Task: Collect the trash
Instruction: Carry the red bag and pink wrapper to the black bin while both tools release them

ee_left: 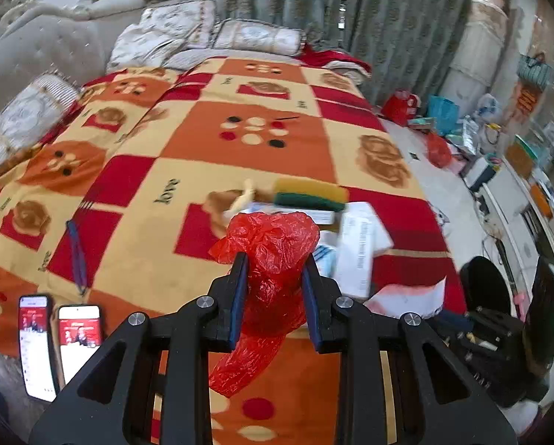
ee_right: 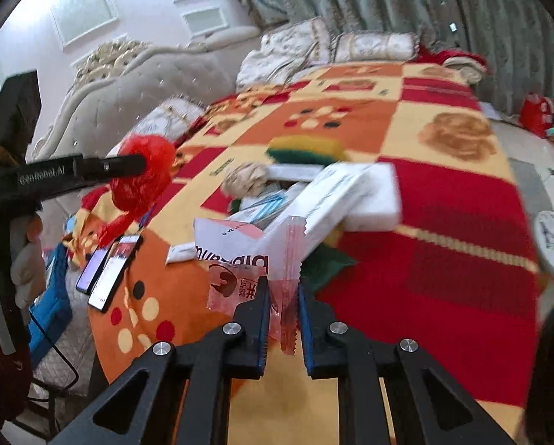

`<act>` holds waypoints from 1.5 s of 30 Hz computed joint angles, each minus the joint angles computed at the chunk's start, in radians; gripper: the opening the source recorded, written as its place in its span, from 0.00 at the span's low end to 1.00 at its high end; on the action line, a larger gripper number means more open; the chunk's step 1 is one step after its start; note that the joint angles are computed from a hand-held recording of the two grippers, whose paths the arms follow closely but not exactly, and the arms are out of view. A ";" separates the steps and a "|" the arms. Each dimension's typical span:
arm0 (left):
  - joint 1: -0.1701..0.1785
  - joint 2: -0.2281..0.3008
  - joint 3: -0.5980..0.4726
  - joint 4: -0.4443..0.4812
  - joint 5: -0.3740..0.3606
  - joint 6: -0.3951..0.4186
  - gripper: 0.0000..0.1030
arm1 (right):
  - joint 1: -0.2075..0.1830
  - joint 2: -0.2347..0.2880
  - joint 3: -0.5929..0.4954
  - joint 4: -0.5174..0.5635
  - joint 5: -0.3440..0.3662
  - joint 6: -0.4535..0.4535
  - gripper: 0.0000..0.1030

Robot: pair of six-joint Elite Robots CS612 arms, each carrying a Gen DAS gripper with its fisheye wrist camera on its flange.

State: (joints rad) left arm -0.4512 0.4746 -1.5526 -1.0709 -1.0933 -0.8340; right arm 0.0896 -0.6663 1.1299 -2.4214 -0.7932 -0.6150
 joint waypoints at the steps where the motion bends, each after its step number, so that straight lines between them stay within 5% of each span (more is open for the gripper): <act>1: -0.003 -0.004 0.008 -0.014 -0.005 0.011 0.25 | -0.007 -0.001 0.001 -0.023 -0.010 0.023 0.13; 19: -0.058 -0.136 0.388 -0.366 -0.213 0.247 0.25 | -0.115 0.028 -0.041 -0.263 -0.290 0.274 0.13; 31: -0.076 -0.248 0.721 -0.600 -0.396 0.328 0.25 | -0.162 0.069 -0.091 -0.259 -0.496 0.317 0.13; 37: -0.064 -0.282 0.848 -0.740 -0.536 0.297 0.33 | -0.169 0.092 -0.124 -0.204 -0.507 0.335 0.14; 39: -0.058 -0.282 0.863 -0.781 -0.579 0.283 0.50 | -0.170 0.093 -0.124 -0.192 -0.514 0.331 0.25; 40: -0.054 -0.279 0.867 -0.800 -0.601 0.268 0.60 | -0.169 0.090 -0.117 -0.199 -0.518 0.334 0.40; 41: -0.051 -0.276 0.866 -0.813 -0.616 0.254 0.62 | -0.171 0.086 -0.107 -0.208 -0.511 0.341 0.49; 45: -0.049 -0.267 0.838 -0.783 -0.595 0.254 0.62 | -0.174 0.076 -0.090 -0.212 -0.489 0.360 0.52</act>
